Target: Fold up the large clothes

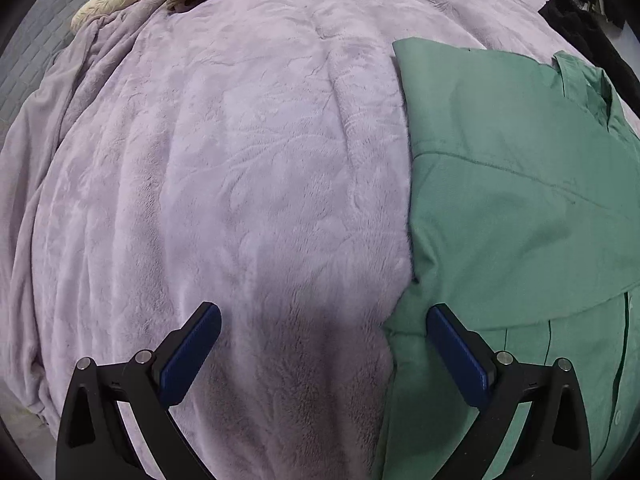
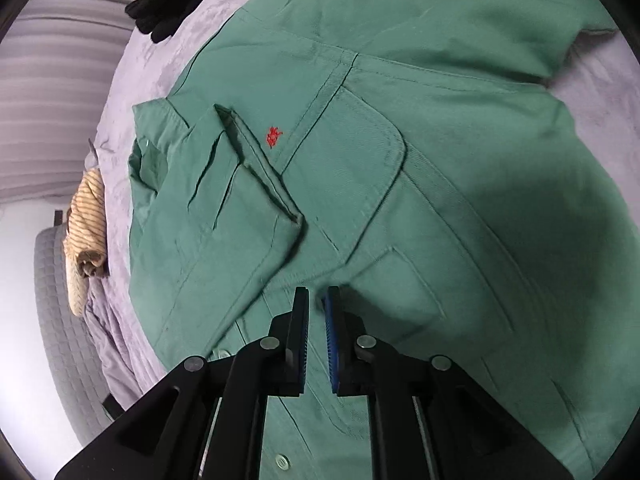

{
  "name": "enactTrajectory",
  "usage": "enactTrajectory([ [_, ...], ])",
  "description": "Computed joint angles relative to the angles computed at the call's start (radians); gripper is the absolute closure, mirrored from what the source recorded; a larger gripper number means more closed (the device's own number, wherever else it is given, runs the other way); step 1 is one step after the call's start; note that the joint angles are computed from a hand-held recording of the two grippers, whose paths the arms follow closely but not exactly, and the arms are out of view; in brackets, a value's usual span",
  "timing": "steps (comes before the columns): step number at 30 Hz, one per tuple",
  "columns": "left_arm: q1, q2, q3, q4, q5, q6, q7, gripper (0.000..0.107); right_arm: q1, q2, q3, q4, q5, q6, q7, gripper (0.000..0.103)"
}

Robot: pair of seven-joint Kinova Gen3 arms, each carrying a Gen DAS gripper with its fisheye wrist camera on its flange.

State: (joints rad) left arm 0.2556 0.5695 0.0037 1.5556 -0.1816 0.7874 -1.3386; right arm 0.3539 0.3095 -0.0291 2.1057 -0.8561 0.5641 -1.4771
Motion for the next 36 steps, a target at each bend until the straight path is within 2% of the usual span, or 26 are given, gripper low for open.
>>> enactTrajectory([
  [4, 0.02, -0.032, -0.008, 0.027, -0.022, 0.061, 0.022, 0.004, -0.014, -0.074, 0.029, 0.026, 0.089, 0.091, -0.009, 0.093],
  [6, 0.012, -0.065, 0.011, 0.047, -0.007, 0.079, 0.011, 0.004, -0.035, -0.098, 0.041, 0.033, 0.111, 0.116, -0.023, 0.086],
  [7, 0.012, -0.083, 0.02, 0.056, -0.003, 0.086, 0.004, 0.004, -0.043, -0.114, 0.048, 0.04, 0.12, 0.127, -0.029, 0.069],
  [8, 0.021, -0.103, 0.027, 0.062, -0.004, 0.096, 0.003, 0.004, -0.05, -0.132, 0.054, 0.049, 0.125, 0.138, -0.033, 0.047],
  [9, 0.024, -0.117, 0.035, 0.064, -0.002, 0.105, -0.002, 0.004, -0.053, -0.149, 0.061, 0.06, 0.121, 0.144, -0.031, 0.041],
  [14, 0.039, -0.176, 0.079, 0.059, 0.045, 0.163, -0.024, 0.004, -0.079, -0.205, 0.091, 0.077, 0.113, 0.194, -0.031, 0.039],
  [18, 0.06, -0.211, 0.102, 0.05, 0.083, 0.2, -0.026, 0.004, -0.117, -0.258, 0.108, 0.065, 0.179, 0.232, -0.08, 0.036],
  [20, 0.083, -0.23, 0.111, 0.049, 0.084, 0.213, -0.017, 0.004, -0.134, -0.285, 0.114, 0.054, 0.214, 0.254, -0.095, 0.021],
  [23, 0.139, -0.245, 0.118, 0.037, 0.054, 0.244, 0.029, 0.004, -0.173, -0.322, 0.109, 0.027, 0.299, 0.272, -0.142, 0.02],
  [25, 0.146, -0.255, 0.127, 0.034, 0.063, 0.255, 0.031, 0.004, -0.195, -0.339, 0.108, 0.0, 0.358, 0.301, -0.167, 0.019],
  [27, 0.149, -0.261, 0.136, 0.025, 0.078, 0.271, 0.028, 0.004, -0.213, -0.355, 0.107, -0.018, 0.4, 0.316, -0.183, 0.014],
  [28, 0.151, -0.263, 0.137, 0.021, 0.08, 0.277, 0.028, 0.004, -0.221, -0.365, 0.107, -0.024, 0.415, 0.318, -0.188, 0.01],
  [31, 0.175, -0.268, 0.142, 0.001, 0.071, 0.303, 0.049, 0.004, -0.237, -0.384, 0.115, -0.036, 0.433, 0.316, -0.176, 0.009],
  [32, 0.182, -0.269, 0.143, -0.005, 0.067, 0.309, 0.055, 0.004, -0.241, -0.392, 0.115, -0.039, 0.446, 0.316, -0.179, 0.0],
  [36, 0.195, -0.27, 0.146, -0.02, 0.062, 0.322, 0.07, 0.004, -0.255, -0.389, 0.123, -0.055, 0.46, 0.324, -0.165, 0.0],
])
